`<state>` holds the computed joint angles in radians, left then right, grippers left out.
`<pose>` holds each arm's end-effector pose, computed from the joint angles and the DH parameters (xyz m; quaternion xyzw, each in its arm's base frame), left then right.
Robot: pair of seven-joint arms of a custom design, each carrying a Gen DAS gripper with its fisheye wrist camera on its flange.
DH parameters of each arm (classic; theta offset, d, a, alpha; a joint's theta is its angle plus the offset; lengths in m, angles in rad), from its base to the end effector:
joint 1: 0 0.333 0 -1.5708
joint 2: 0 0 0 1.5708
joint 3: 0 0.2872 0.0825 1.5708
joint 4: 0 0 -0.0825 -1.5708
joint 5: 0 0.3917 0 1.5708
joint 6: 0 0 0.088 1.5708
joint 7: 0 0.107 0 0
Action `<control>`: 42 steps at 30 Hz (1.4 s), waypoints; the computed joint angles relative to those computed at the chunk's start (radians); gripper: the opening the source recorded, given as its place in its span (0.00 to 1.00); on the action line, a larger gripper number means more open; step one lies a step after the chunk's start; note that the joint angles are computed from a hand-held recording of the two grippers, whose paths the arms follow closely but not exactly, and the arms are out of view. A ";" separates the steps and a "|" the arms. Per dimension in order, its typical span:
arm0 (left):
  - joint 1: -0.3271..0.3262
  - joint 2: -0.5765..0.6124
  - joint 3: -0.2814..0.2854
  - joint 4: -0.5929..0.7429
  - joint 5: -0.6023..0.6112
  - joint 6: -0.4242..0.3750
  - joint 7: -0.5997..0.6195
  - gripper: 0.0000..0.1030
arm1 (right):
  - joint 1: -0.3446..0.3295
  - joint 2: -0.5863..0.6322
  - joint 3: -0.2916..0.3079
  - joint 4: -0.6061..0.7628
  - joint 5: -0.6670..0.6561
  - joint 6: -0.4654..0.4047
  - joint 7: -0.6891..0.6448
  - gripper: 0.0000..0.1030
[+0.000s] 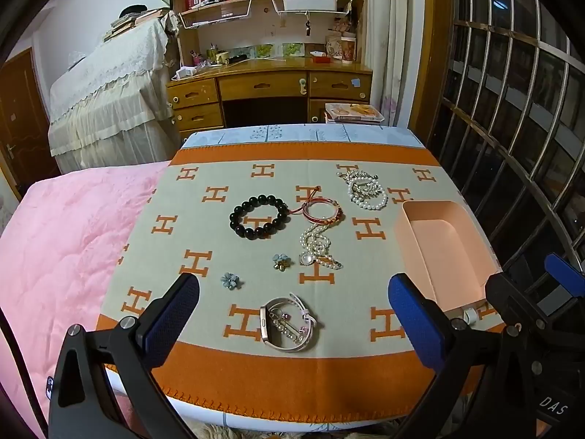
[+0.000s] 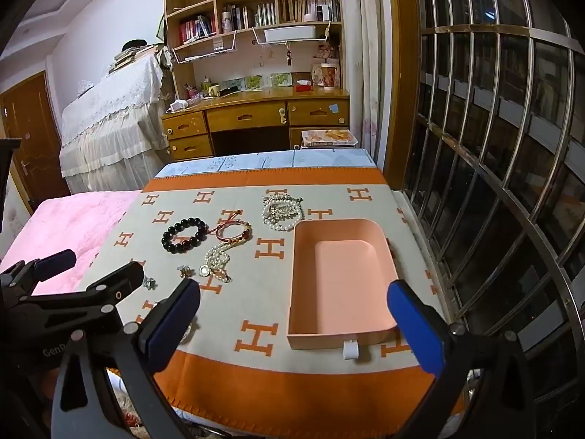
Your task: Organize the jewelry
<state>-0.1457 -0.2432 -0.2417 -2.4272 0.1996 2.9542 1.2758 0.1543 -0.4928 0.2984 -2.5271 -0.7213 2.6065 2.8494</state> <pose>0.4720 -0.2105 0.4526 -0.5534 0.7428 -0.2971 0.2317 0.4035 0.2154 0.4650 -0.5501 0.7344 -0.3024 0.2578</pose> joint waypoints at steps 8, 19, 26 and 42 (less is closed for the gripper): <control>-0.006 0.012 0.006 0.008 -0.022 -0.017 0.025 0.99 | 0.003 0.002 -0.008 -0.001 0.009 0.004 -0.008 1.00; -0.013 0.016 0.005 0.013 -0.008 -0.026 0.006 0.98 | 0.000 0.006 -0.009 0.001 0.016 0.008 -0.015 1.00; -0.029 0.020 0.021 0.019 -0.050 -0.036 0.055 0.98 | -0.005 0.012 -0.001 -0.007 0.002 0.017 0.004 1.00; -0.015 0.029 0.015 0.017 -0.041 -0.022 0.049 0.98 | -0.003 0.022 -0.009 0.004 -0.001 0.023 -0.004 0.99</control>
<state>-0.1609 -0.2142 -0.2269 -2.4107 0.1584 2.9326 1.3251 0.1512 -0.4705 0.2894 -2.5230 -0.7227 2.6293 2.8453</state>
